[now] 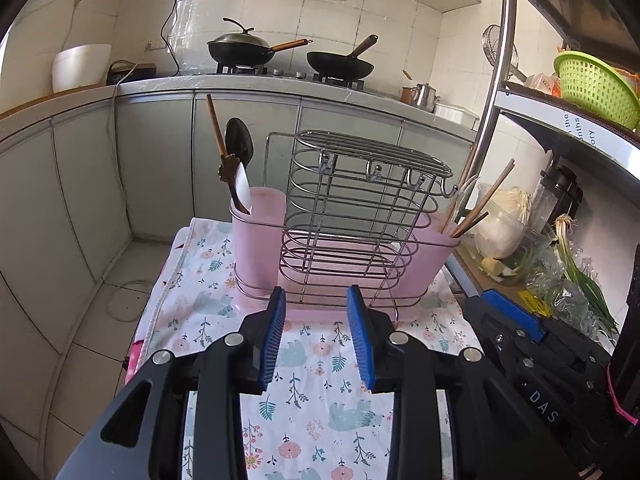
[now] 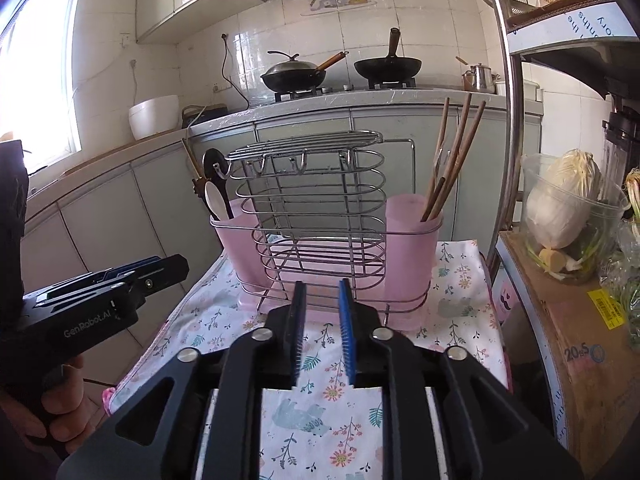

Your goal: Organize utensils

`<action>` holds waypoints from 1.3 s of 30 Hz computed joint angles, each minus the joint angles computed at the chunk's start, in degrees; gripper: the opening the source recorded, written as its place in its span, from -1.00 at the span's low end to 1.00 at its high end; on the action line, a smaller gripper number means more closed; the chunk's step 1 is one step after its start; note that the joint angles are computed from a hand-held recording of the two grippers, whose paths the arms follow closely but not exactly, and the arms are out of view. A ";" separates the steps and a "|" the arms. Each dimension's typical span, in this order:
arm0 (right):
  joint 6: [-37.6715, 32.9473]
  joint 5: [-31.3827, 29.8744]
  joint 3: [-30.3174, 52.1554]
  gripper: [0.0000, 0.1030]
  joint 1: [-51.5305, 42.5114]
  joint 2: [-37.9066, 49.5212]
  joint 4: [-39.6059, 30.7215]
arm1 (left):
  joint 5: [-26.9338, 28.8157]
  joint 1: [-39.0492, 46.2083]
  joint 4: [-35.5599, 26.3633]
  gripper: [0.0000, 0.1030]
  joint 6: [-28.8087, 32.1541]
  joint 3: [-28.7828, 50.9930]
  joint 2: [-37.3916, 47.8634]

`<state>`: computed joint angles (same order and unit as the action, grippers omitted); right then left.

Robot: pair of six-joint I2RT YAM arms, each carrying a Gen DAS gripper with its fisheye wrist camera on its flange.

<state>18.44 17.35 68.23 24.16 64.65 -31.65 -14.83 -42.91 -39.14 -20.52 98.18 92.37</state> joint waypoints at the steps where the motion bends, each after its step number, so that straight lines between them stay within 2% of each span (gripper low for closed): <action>1: 0.26 0.93 -0.41 -0.24 0.55 -0.59 -0.14 | -0.27 -0.35 0.15 -0.40 0.02 -0.65 -0.53; 4: 0.61 2.90 -1.44 -0.06 1.74 -1.77 -0.50 | -1.09 -1.55 -0.06 -0.40 0.10 -1.73 -1.47; 10: 2.19 4.34 -1.27 0.11 3.04 -1.48 -2.58 | -2.58 -3.45 -0.87 -0.40 -0.34 -2.96 -2.24; 17: 2.33 7.41 -0.66 0.13 4.46 -1.05 -3.64 | -2.80 -3.89 -1.53 -0.40 -2.33 -4.10 -3.13; 39: 2.89 8.18 0.09 0.13 5.67 -0.29 -5.13 | -3.75 -4.56 -1.83 -0.40 -2.39 -5.23 -4.20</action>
<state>21.33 25.52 68.32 29.83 64.36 -36.77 -18.58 -47.48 -40.97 -22.91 92.95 88.17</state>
